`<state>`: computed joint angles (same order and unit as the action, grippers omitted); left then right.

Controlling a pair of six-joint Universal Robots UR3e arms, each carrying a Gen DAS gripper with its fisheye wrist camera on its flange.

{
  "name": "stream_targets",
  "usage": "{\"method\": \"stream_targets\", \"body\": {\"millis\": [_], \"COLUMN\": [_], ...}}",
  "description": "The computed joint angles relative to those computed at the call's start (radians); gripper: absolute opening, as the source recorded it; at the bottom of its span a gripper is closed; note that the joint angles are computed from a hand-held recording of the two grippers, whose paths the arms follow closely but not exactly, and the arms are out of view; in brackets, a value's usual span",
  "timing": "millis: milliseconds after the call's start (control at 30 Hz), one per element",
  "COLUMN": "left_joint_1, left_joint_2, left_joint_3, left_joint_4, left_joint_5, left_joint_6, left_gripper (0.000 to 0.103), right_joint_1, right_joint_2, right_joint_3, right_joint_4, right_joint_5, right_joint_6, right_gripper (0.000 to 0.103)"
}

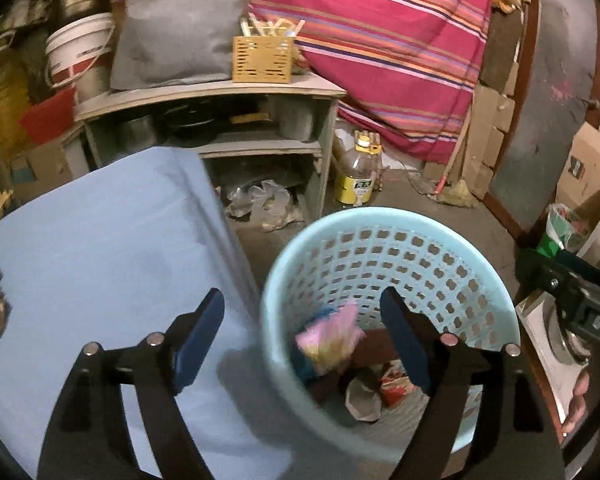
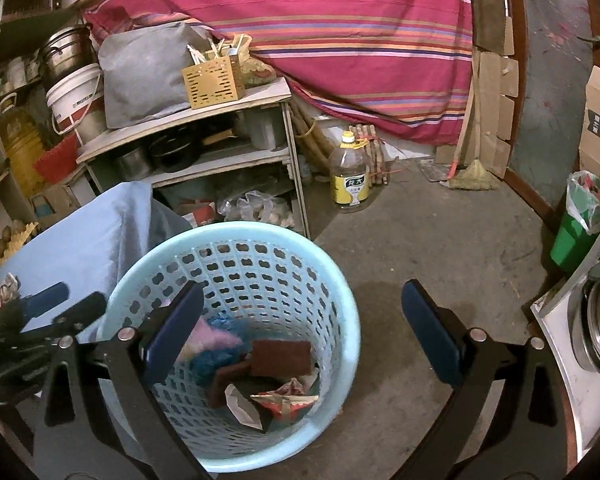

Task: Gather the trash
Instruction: 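Carry both to the basket and open both tools to drop pad and pink packet, then move both tools back over the table toward the remaining trash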

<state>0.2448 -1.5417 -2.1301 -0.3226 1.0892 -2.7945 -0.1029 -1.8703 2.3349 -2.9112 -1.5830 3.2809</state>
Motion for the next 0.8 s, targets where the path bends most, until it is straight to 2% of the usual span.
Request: {"method": "stream_targets", "body": {"millis": [167, 267, 367, 500, 667, 800], "left_joint_1": [0.196, 0.374, 0.549, 0.736, 0.927, 1.003], "left_joint_2": [0.123, 0.223, 0.278, 0.255, 0.151, 0.063], "left_joint_3": [-0.048, -0.095, -0.123, -0.104, -0.039, 0.015], "left_joint_4": [-0.128, -0.194, -0.220, -0.213, -0.178, -0.141], "left_joint_5": [-0.078, -0.127, -0.176, -0.210, -0.284, -0.305], "left_joint_6": [0.112, 0.230, 0.341, 0.445, 0.523, 0.527], "left_gripper": [0.084, 0.093, 0.093, 0.095, 0.096, 0.096], "right_joint_1": [0.107, 0.203, 0.301, 0.426, 0.543, 0.638], "right_joint_2": [0.088, 0.170, 0.263, 0.393, 0.553, 0.701], "right_joint_3": [-0.078, -0.155, -0.244, -0.388, -0.586, -0.786], "right_joint_4": [-0.017, -0.020, -0.022, 0.001, 0.051, 0.126], "right_joint_5": [-0.062, -0.126, -0.189, -0.269, -0.306, -0.364], "right_joint_6": [0.049, 0.082, 0.114, 0.149, 0.199, 0.213], "right_gripper": [0.099, 0.099, 0.099, 0.099, 0.099, 0.099]}}
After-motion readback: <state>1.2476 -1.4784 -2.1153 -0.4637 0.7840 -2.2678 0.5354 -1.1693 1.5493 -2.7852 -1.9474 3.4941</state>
